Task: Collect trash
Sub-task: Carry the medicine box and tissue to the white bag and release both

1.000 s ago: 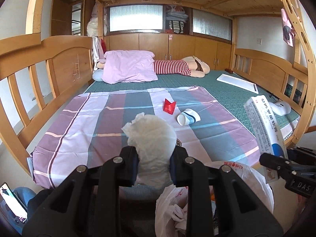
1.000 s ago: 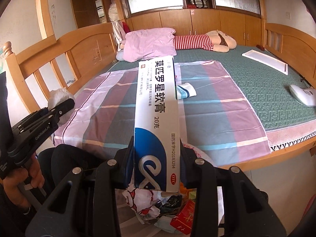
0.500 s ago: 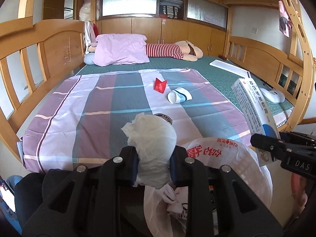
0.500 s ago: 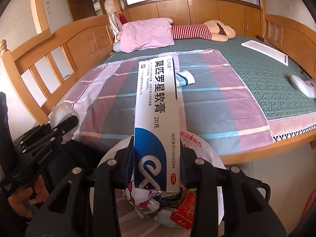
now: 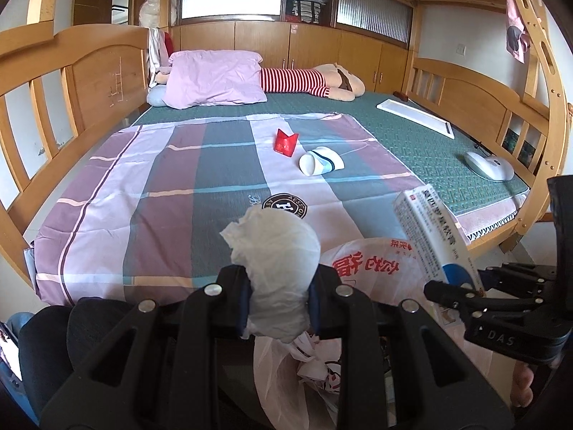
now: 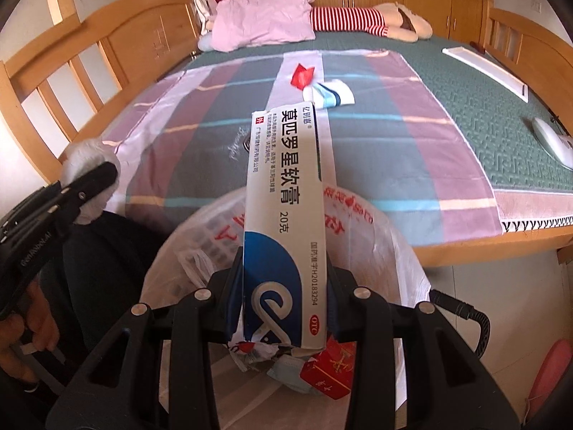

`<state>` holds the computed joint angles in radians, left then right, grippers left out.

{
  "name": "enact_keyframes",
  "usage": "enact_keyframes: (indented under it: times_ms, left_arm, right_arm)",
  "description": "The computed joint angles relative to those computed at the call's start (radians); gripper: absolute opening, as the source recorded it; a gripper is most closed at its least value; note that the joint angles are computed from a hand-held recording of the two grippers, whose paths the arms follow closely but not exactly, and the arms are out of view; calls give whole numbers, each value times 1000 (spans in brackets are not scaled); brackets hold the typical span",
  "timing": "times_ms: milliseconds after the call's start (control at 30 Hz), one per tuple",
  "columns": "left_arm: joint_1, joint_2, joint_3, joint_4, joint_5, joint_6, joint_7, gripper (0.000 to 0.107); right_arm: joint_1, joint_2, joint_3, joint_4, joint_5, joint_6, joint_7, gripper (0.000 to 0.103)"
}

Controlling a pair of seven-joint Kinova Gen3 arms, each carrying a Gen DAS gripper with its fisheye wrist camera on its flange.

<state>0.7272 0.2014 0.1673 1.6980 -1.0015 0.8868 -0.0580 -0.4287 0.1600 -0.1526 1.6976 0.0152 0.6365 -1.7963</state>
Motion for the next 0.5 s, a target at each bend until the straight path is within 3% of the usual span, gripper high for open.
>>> enact_keyframes:
  times_ms: [267, 333, 400, 500]
  left_arm:
    - [-7, 4, -4, -1, 22, -19, -12, 26]
    - [-9, 3, -5, 0, 26, -25, -15, 26]
    - [-12, 2, -6, 2, 31, -31, -19, 26]
    - [-18, 2, -8, 6, 43, -44, -24, 26]
  right_arm:
    - [0, 20, -6, -16, -8, 46, 25, 38]
    - [-11, 36, -6, -34, 1, 81, 24, 44]
    - [-19, 57, -5, -56, 3, 128, 27, 64]
    - [-15, 54, 2, -54, -4, 135, 26, 68]
